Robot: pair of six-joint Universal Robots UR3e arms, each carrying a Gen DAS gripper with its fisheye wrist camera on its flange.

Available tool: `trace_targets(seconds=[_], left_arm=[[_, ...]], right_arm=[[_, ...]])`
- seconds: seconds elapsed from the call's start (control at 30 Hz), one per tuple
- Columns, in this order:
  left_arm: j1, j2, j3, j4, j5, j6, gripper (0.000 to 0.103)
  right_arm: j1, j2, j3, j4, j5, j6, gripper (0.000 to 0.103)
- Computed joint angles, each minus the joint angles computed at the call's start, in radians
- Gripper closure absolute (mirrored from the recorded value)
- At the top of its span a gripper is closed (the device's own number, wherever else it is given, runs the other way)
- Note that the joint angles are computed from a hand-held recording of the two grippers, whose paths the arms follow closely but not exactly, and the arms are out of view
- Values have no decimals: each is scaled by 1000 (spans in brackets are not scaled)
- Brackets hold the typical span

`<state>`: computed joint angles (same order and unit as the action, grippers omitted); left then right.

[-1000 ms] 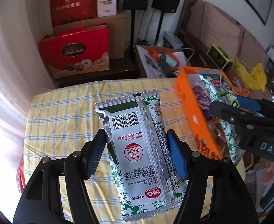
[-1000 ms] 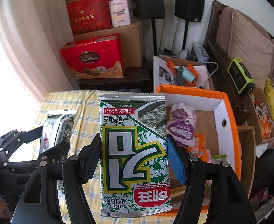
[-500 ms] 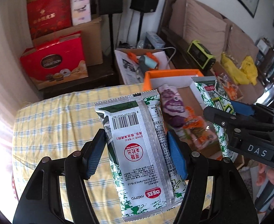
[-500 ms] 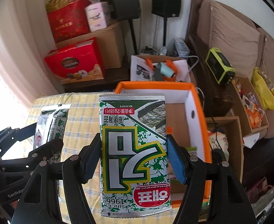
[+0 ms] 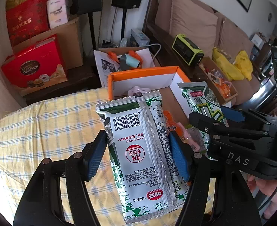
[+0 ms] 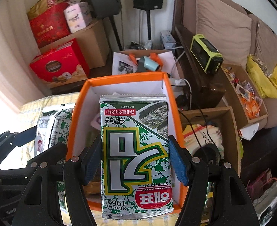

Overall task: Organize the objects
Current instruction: 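Lift both seaweed packets and carry them over the orange box, then open both tools to drop the seaweed packets into the box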

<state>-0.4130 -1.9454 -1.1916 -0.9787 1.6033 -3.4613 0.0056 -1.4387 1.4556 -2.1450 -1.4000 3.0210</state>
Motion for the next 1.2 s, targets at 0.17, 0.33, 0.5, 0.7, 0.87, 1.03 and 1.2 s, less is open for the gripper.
trace_targets(seconds=[0.17,0.33,0.5,0.7,0.87,1.03,1.2], left_arm=[[-8,-66,59,-2,-11,-13,40],[3,-111,86,14,-45,-34,39],[21,-131,76,50,-87,-57,32],[38,-112,43,78,-112,-57,30],[47,-80,23,73,-96,-45,29],[58,-47,-13,69,-70,-28,29],[78,-4,-71,84,-68,-21,27]], right_arm=[[-42,25,0,-4,20,-8,35],[-72,50,-4,-11,42,-1,34],[-84,62,-5,-17,47,-5,34],[-97,64,-9,-17,52,-12,34],[-91,70,-10,-22,53,-7,34],[-57,79,-3,-51,31,7,33],[-21,91,-6,-59,21,23,32]])
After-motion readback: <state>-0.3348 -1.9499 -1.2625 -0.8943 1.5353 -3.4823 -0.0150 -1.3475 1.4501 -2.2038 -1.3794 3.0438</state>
